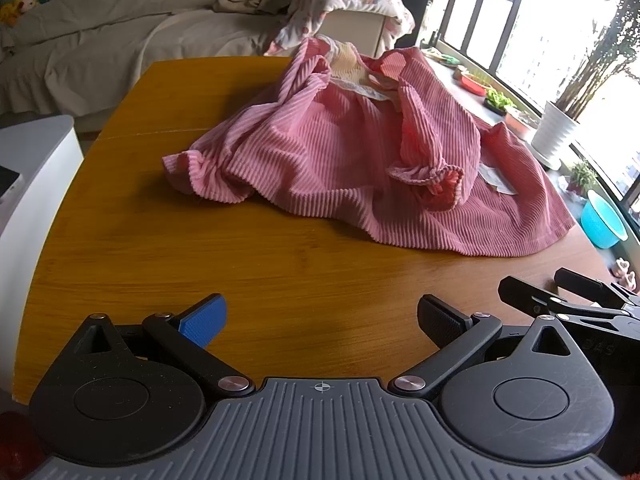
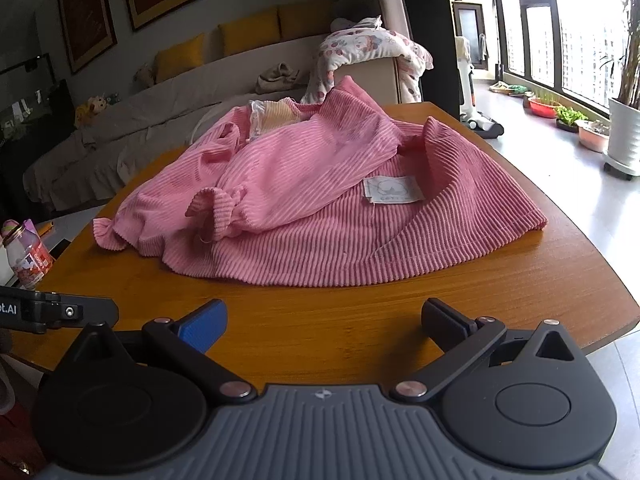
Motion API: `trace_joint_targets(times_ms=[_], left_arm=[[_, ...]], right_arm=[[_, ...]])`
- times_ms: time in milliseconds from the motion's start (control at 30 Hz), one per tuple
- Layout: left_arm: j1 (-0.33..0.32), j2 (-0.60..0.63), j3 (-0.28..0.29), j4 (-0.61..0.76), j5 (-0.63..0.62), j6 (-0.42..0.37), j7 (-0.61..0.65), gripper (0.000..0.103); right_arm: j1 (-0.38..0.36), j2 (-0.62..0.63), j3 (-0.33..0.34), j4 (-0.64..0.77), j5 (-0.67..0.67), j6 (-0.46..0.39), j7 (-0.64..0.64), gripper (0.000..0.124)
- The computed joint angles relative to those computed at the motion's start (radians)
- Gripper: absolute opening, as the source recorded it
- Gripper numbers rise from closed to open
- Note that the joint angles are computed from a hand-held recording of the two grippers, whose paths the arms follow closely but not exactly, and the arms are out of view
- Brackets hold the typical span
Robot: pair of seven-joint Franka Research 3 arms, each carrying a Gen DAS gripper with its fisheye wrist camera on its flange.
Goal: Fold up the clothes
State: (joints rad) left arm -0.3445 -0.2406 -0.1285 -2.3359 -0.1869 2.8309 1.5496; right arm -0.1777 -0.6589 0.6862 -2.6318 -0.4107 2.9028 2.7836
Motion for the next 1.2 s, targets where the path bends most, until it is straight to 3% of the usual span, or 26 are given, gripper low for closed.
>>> trace_joint_targets(times_ms=[267, 367, 433, 567, 633, 667, 733, 833, 933, 1067, 1167, 1200], left_arm=[[-0.011, 0.009, 0.012, 0.013, -0.037, -0.013, 0.041, 0.103], [-0.066, 0.033, 0.063, 0.047, -0.184, -0.016, 0.181, 0.103], [-0.093, 0.053, 0.091, 0.081, -0.320, -0.028, 0.308, 0.103], [-0.124, 0.106, 0.128, 0.179, -0.619, -0.076, 0.577, 0.103], [-0.124, 0.153, 0.135, 0.254, -0.767, -0.120, 0.725, 0.103], [-0.116, 0.179, 0.132, 0.290, -0.817, -0.145, 0.779, 0.103], [-0.093, 0.241, 0.115, 0.367, -0.872, -0.188, 0.842, 0.103], [-0.055, 0.331, 0.081, 0.468, -0.860, -0.220, 0.825, 0.103], [-0.021, 0.408, 0.054, 0.549, -0.810, -0.246, 0.759, 0.103], [0.026, 0.459, 0.041, 0.583, -0.755, -0.323, 0.633, 0.103], [0.100, 0.426, -0.027, 0.522, -0.876, -0.312, 0.786, 0.103], [0.118, 0.416, -0.042, 0.505, -0.900, -0.314, 0.824, 0.103]], right_arm=[[0.018, 0.021, -0.009, 0.020, -0.037, -0.045, -0.027, 0.103], [0.047, 0.034, -0.036, 0.024, -0.051, -0.056, -0.050, 0.103], [0.101, 0.052, -0.097, 0.016, -0.042, -0.039, -0.101, 0.103], [0.290, 0.087, -0.330, -0.028, 0.106, 0.068, -0.268, 0.103], [0.308, 0.090, -0.377, -0.045, 0.162, 0.138, -0.290, 0.103], [0.287, 0.092, -0.368, -0.044, 0.198, 0.159, -0.312, 0.103], [0.166, 0.098, -0.285, -0.006, 0.154, 0.143, -0.282, 0.103], [-0.014, 0.104, -0.156, 0.055, 0.119, 0.121, -0.265, 0.103], [-0.092, 0.178, -0.114, 0.136, 0.078, 0.094, -0.290, 0.103], [-0.048, 0.326, -0.188, 0.216, 0.094, 0.115, -0.287, 0.103], [0.061, 0.394, -0.293, 0.223, 0.168, 0.148, -0.298, 0.103], [0.055, 0.393, -0.288, 0.217, 0.140, 0.157, -0.271, 0.103]])
